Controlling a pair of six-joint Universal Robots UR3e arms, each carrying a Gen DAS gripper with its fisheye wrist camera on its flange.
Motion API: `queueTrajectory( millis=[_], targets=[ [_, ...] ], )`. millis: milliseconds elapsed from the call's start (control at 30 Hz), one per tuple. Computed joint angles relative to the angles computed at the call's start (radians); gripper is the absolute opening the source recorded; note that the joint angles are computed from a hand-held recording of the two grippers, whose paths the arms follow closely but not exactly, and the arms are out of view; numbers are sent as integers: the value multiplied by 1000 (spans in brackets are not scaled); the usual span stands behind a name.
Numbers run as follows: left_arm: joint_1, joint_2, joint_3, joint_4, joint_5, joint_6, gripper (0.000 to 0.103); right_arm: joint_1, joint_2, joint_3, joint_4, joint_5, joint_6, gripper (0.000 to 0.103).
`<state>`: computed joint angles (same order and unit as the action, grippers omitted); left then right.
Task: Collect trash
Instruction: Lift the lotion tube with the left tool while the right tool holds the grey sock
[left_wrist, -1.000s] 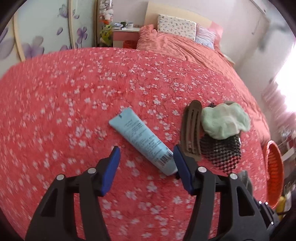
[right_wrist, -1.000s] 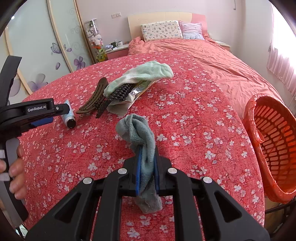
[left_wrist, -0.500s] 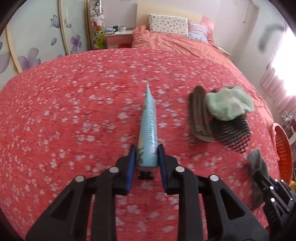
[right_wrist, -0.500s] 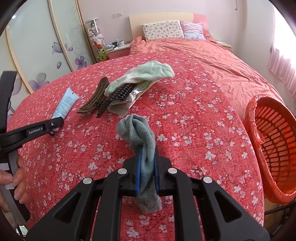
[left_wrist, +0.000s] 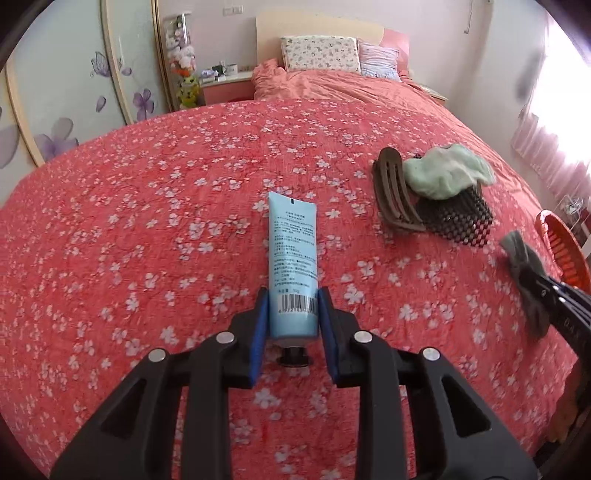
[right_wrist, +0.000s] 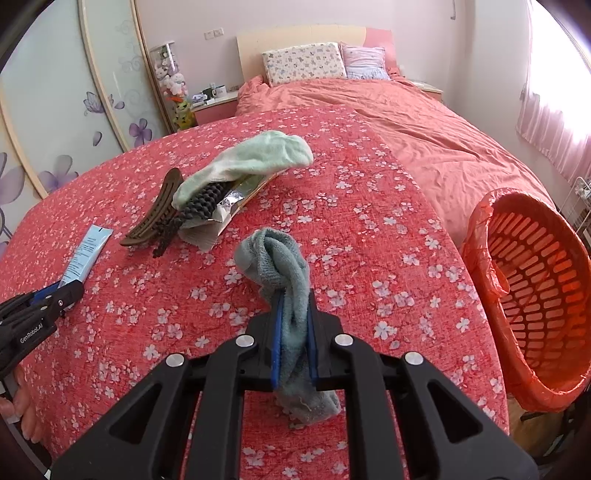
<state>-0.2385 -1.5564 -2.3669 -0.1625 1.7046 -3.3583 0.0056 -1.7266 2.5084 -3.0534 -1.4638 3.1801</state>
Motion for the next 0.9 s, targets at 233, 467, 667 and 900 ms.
queueTrajectory(
  millis=[233, 467, 667, 900],
  targets=[
    [-50, -51, 10, 54, 79, -16, 31, -69, -45, 34, 28, 92, -19, 15],
    [-25, -39, -9, 64, 57, -30, 38, -150, -98, 72, 61, 183, -57, 16],
    [-7, -16, -26, 61, 45, -24, 41, -183, -109, 84, 68, 226, -66, 16],
    [-6, -20, -23, 63, 37, -24, 43, -206, -124, 95, 78, 254, -74, 16]
  ],
)
